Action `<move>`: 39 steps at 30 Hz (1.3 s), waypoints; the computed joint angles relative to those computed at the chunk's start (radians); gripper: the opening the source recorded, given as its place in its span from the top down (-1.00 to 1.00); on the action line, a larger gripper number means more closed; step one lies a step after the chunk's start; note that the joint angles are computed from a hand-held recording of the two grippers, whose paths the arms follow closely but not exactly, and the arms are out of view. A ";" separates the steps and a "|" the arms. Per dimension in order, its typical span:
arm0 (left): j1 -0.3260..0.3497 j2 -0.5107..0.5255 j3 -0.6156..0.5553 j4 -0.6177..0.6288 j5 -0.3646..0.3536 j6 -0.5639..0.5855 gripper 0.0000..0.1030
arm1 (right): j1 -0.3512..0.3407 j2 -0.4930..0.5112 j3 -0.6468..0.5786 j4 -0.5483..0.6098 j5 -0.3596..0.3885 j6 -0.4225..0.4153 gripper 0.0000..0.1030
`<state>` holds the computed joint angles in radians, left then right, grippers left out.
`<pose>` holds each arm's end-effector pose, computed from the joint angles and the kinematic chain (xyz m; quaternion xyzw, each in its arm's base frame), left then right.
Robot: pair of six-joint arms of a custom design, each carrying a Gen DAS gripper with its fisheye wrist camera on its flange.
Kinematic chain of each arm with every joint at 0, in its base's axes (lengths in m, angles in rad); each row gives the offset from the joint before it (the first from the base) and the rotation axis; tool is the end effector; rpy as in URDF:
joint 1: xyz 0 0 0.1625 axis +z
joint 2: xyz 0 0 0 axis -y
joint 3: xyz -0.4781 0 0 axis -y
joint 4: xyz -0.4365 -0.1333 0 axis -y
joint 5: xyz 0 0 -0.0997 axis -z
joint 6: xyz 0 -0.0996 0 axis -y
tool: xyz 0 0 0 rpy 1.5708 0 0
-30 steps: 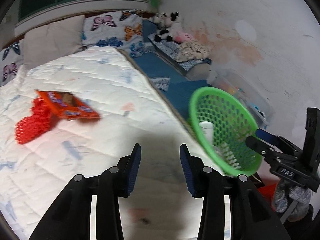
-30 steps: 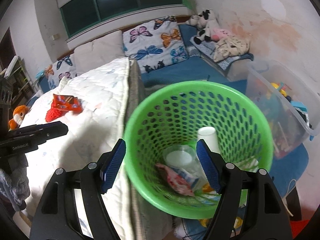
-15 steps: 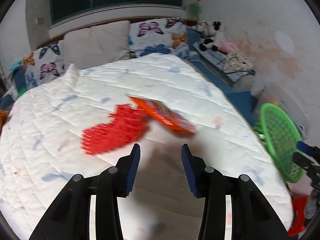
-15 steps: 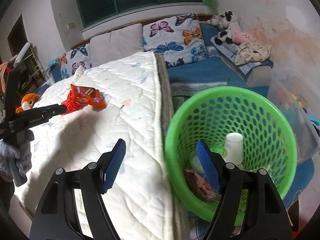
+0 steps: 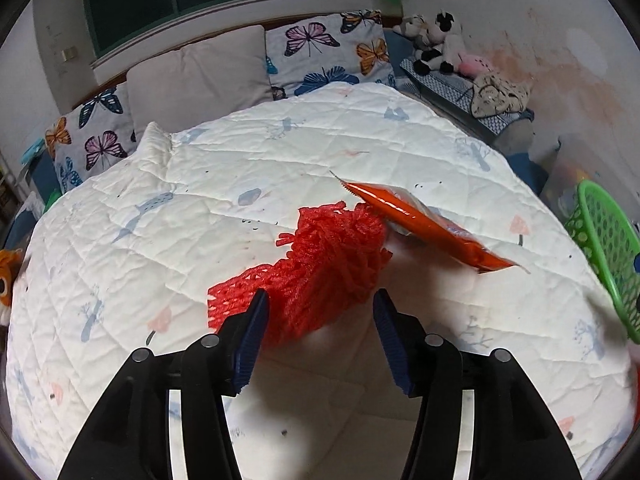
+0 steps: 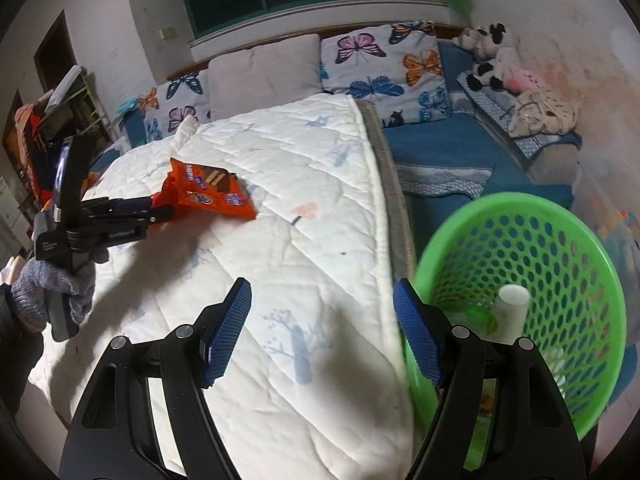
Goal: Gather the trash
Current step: 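Move both open tools back toward the red net and snack bag, then grasp the red mesh net with the left tool while the right grasps the orange snack bag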
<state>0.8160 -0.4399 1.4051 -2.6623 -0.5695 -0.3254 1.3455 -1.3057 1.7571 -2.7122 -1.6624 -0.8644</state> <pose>-0.3808 -0.7219 -0.0335 0.1569 0.8619 -0.2938 0.3824 -0.0260 -0.6692 0.4205 0.2806 -0.8974 0.2666 0.2119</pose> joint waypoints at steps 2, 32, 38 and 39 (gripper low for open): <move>0.007 0.002 -0.006 0.004 -0.005 0.007 -0.02 | 0.006 0.007 -0.003 0.000 -0.005 -0.003 -0.44; -0.033 -0.125 0.182 -0.164 0.026 -0.006 0.79 | 0.114 0.165 -0.108 0.127 -0.015 0.015 -0.64; -0.031 -0.147 0.215 -0.205 0.014 -0.008 0.79 | 0.147 0.240 -0.163 0.131 -0.052 0.025 -0.64; -0.030 -0.148 0.217 -0.206 0.011 -0.010 0.79 | 0.150 0.253 -0.177 0.137 -0.058 0.034 -0.65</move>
